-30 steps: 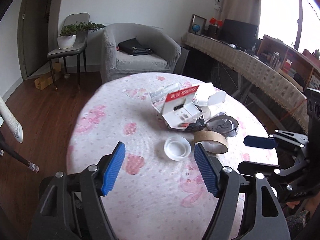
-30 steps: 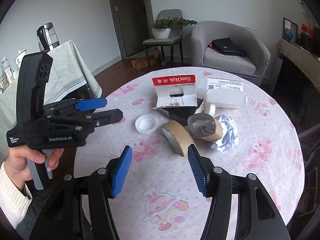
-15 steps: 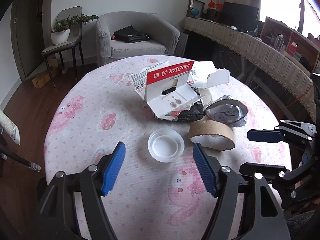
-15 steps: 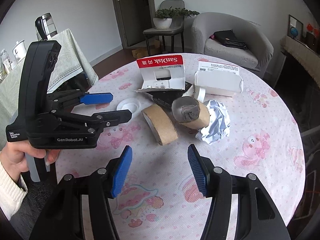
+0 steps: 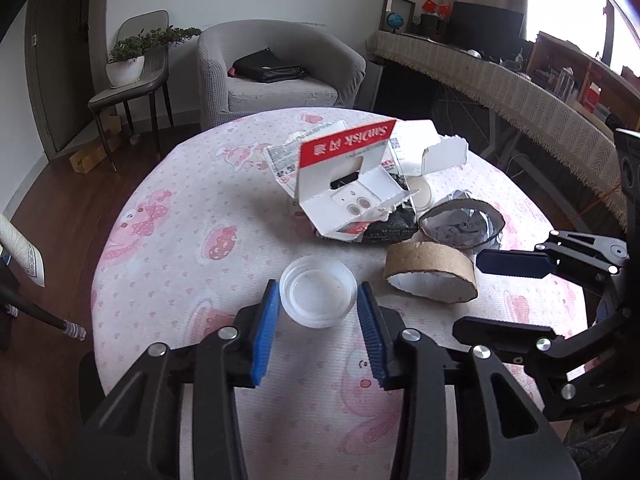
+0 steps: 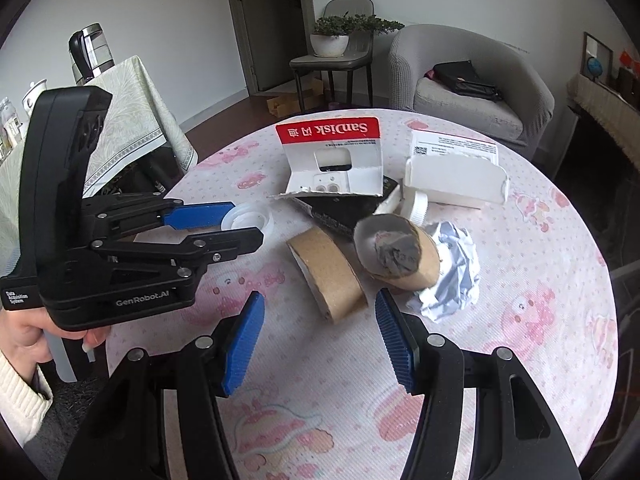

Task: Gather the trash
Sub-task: 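Grasp the clear plastic lid with the left gripper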

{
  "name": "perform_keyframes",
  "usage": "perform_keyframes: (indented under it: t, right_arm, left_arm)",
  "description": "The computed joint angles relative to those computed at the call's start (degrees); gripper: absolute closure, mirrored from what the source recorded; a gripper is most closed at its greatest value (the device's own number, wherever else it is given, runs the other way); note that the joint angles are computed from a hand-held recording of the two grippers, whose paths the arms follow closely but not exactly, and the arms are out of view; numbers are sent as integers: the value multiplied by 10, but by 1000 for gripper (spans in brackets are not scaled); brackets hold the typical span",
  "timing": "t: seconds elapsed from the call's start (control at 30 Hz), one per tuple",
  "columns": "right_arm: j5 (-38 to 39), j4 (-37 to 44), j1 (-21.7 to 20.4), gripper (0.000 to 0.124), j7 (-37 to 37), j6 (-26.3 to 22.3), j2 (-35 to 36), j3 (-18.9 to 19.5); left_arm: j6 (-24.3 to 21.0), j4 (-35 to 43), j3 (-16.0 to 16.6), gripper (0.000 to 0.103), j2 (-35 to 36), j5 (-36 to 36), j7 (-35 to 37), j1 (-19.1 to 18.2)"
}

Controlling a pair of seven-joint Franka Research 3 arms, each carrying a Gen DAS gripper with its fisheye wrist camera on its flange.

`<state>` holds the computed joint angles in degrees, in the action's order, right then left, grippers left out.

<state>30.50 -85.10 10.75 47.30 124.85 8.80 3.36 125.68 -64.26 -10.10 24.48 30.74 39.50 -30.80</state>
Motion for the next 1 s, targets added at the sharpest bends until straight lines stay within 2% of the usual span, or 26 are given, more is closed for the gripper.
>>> perform_keyframes:
  t: [0.2,0.37,0.53,0.83,0.93,1.0]
  right_arm:
    - [-22,5,9,70,12,9,9,2]
    - [-8,29,8,78,19,-9,24,7]
    - [-12,38,19,79,17,-5,27,14]
    - [-71,47,47,79,55,41,43,15]
    - [-79,58,49,79,66,42,54,16]
    - [-77,61,48,66,68,45,58,17]
  left_arm:
    - [38,-57,-3,61,-39,-1,-38,15]
    - [52,-87,-11,61,-59,-5,-47,26]
    - [67,-139,-15,61,-97,0,-65,40]
    - [85,-221,-27,61,-161,3,-84,75]
    - [92,-245,-32,61,-178,2,-87,85]
    - [97,-261,-34,61,-192,-1,-89,93]
